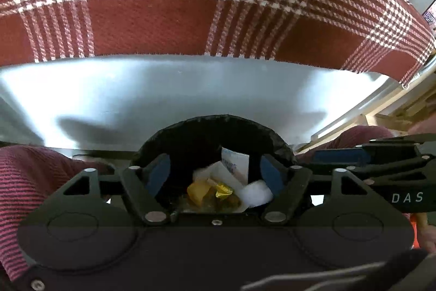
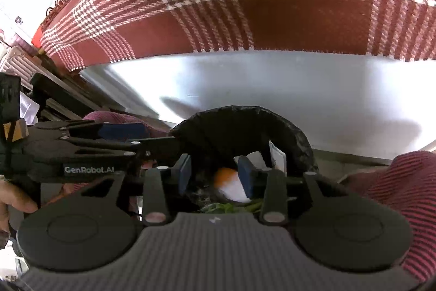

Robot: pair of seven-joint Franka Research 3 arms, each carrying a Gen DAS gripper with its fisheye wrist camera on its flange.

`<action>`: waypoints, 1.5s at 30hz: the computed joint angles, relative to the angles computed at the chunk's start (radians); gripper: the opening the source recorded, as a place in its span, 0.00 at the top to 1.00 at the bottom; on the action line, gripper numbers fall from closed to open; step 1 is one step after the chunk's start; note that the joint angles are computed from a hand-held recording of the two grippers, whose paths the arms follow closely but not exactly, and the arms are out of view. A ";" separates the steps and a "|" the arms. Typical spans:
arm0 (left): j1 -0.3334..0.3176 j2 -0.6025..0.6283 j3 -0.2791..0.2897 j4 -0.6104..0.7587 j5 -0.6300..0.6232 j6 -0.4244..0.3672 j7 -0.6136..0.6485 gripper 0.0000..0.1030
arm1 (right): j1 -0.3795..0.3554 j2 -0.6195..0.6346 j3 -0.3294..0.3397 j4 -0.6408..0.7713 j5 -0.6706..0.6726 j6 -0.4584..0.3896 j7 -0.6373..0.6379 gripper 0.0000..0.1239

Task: Collect trash
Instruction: 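Open both grippers to drop the peel and tissue into the bin, then raise both open grippers back over the tablecloth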

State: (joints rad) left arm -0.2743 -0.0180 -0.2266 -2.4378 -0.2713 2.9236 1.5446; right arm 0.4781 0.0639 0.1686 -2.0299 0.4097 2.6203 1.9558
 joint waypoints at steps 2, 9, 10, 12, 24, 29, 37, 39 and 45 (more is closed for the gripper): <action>0.002 -0.003 0.000 0.001 0.025 -0.002 -0.020 0.26 | 0.000 -0.001 -0.001 -0.001 -0.003 0.000 0.001 0.51; -0.005 -0.029 0.008 0.004 0.022 -0.013 -0.020 0.23 | 0.003 -0.008 -0.005 0.005 -0.066 -0.001 0.040 0.47; -0.008 -0.034 0.010 0.005 0.016 -0.014 -0.015 0.23 | 0.003 -0.010 -0.006 0.006 -0.080 -0.002 0.048 0.46; -0.015 -0.048 0.018 0.009 -0.006 -0.016 0.006 0.22 | 0.000 -0.018 -0.009 0.010 -0.097 -0.003 0.055 0.45; -0.127 -0.169 0.136 0.111 -0.273 -0.044 0.310 0.16 | -0.059 -0.109 -0.030 0.091 -0.255 0.083 0.079 0.34; -0.129 -0.210 0.133 0.161 -0.286 -0.026 0.342 0.15 | -0.088 -0.106 -0.027 0.192 -0.380 0.075 0.135 0.33; -0.122 -0.189 0.137 0.307 -0.247 -0.025 0.298 0.13 | -0.097 -0.027 -0.046 0.443 -0.487 -0.043 0.172 0.33; -0.081 -0.159 0.110 0.362 -0.167 -0.029 0.219 0.12 | -0.095 0.010 -0.058 0.526 -0.498 -0.087 0.175 0.33; 0.018 -0.002 0.048 0.561 0.106 -0.023 -0.018 0.06 | -0.060 0.206 -0.116 0.878 -0.595 -0.255 0.170 0.32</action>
State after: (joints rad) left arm -0.2563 -0.0200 -0.1782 -1.8772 -0.1655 2.9003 1.5267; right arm 0.4177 0.2704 0.0531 -1.1520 -0.1852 2.3651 2.1255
